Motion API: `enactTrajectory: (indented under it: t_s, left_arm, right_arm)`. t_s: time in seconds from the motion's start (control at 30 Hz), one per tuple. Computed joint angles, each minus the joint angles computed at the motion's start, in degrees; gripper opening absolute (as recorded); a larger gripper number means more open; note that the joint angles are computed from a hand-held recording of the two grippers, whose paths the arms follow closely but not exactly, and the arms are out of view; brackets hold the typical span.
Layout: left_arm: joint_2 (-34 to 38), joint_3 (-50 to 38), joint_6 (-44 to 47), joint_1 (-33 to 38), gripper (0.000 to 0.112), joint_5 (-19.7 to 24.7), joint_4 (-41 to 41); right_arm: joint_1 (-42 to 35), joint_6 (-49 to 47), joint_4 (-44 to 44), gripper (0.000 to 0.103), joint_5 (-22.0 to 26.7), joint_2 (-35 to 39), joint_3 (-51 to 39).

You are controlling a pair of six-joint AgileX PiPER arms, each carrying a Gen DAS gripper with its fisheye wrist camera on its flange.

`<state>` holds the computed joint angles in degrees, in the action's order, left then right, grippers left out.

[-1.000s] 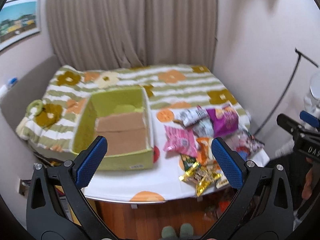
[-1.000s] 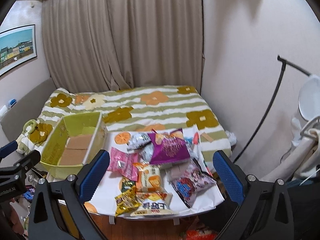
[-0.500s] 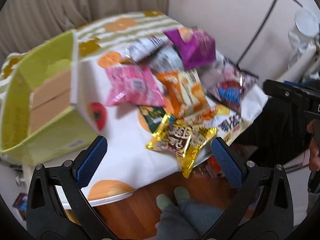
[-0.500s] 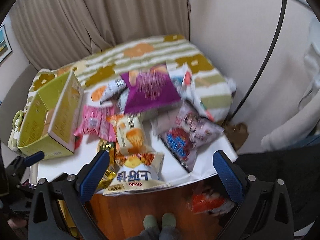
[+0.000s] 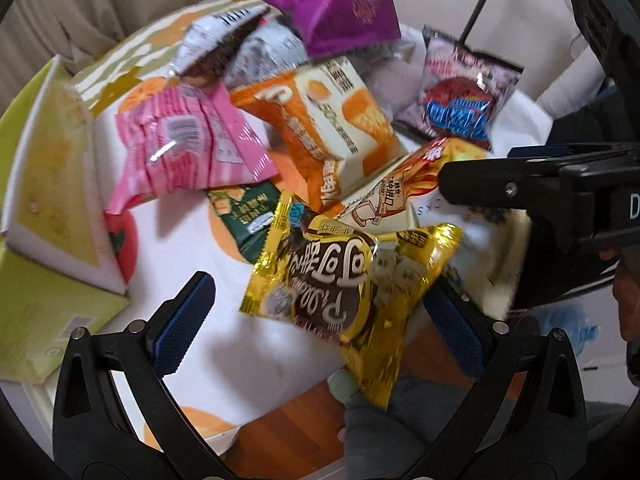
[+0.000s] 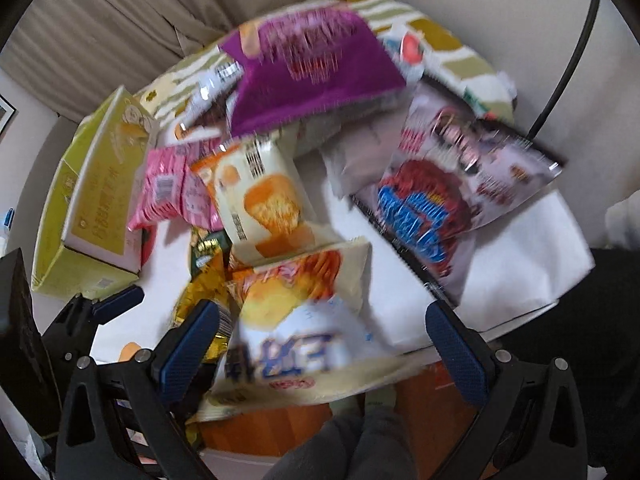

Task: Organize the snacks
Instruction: 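Grasp the gold chocolate pie bag with left tool while right tool grasps white cheese snack bag, then carry the gold bag into the green box and open the left tool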

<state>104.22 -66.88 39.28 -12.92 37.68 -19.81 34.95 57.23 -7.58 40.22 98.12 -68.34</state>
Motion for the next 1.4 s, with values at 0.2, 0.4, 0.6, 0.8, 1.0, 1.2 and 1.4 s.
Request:
enactTrajectory:
  t_s: [0.2, 0.4, 0.6, 0.8, 1.0, 1.2, 1.4]
  left_arm:
    - [3.62, -1.00, -0.38, -1.54, 0.075, -0.33, -0.27]
    - [3.13, 0.80, 0.35, -2.48, 0.068, -2.84, -0.58]
    - [1.84, 1.88, -0.33, -2.53, 0.067, -3.01, -0.27]
    - [-0.15, 3.65, -0.18, -1.28, 0.065, -3.03, -0.51]
    - [-1.50, 3.97, -1.64, -1.31, 0.063, -2.92, 0.14]
    - [-4.29, 5.90, -1.24, -0.64, 0.061, -3.06, -1.04]
    - [-7.50, 7.13, -2.02, 0.58, 0.060, -2.61, -1.29]
  right_arm:
    - [-2.79, -8.43, 7.91, 0.094, -3.33, 1.71, 1.30]
    - [-5.42, -16.74, 15.98, 0.093, -3.99, 3.09, 1.71]
    - [-7.64, -25.70, 26.32, 0.086, -5.17, 4.56, 2.00]
    - [-8.00, -26.54, 26.15, 0.074, -4.72, 3.41, 2.52]
    - [-7.24, -24.25, 24.08, 0.067, -5.56, 1.24, 3.94]
    - [-6.69, -22.07, 22.47, 0.064, -6.01, -1.22, 5.15]
    - [-6.15, -20.66, 21.16, 0.064, -5.47, -4.66, 7.01]
